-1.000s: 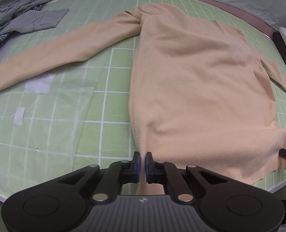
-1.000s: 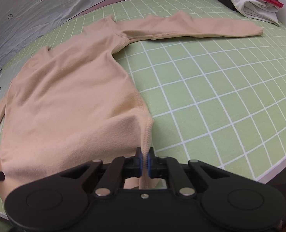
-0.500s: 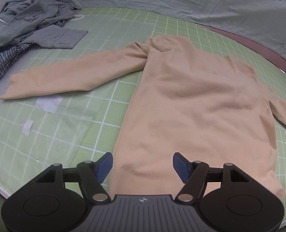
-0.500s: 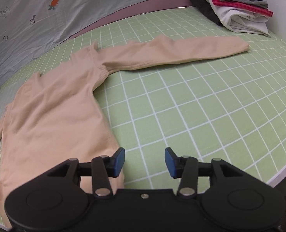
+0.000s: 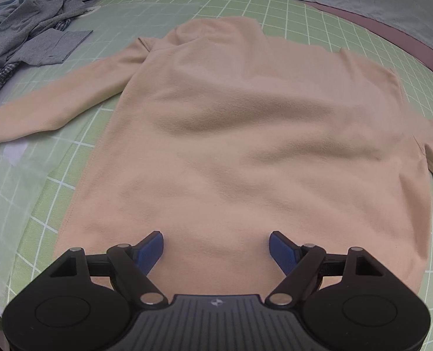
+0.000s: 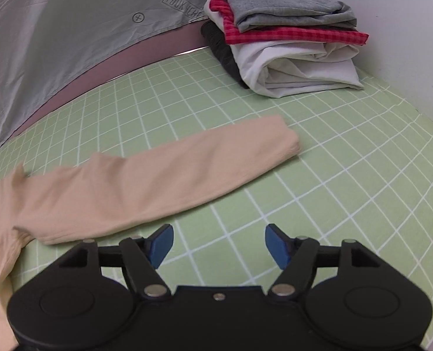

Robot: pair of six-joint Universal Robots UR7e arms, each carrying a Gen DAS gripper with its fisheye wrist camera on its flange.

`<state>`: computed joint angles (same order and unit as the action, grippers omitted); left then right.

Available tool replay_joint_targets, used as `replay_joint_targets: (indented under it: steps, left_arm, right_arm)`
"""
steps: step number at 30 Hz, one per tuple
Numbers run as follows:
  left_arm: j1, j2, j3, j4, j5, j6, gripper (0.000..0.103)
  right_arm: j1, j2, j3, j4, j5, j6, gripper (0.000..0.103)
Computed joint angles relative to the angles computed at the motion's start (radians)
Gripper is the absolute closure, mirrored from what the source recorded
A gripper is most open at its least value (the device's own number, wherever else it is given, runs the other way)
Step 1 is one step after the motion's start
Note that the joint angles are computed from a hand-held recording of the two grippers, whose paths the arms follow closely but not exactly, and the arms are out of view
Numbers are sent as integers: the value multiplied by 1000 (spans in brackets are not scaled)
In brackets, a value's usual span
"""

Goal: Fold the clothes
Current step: 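Release the hem with both grippers and move over the sweater body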

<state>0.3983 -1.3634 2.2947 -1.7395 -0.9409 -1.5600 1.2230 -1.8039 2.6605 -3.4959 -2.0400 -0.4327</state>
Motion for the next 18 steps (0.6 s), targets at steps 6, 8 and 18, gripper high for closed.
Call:
replay_joint_targets:
  steps: [6, 8, 18]
  left_arm:
    - [49, 56, -63, 46, -15, -23, 8]
    - [57, 65, -78, 68, -25, -26, 5]
    - [56, 86, -94, 91, -35, -53, 0]
  right_arm:
    - [-101, 108, -155, -41, 30, -23, 33]
    - [-116, 142, -200, -41, 29, -22, 32]
    - [-148, 166, -218, -46, 115, -142, 89]
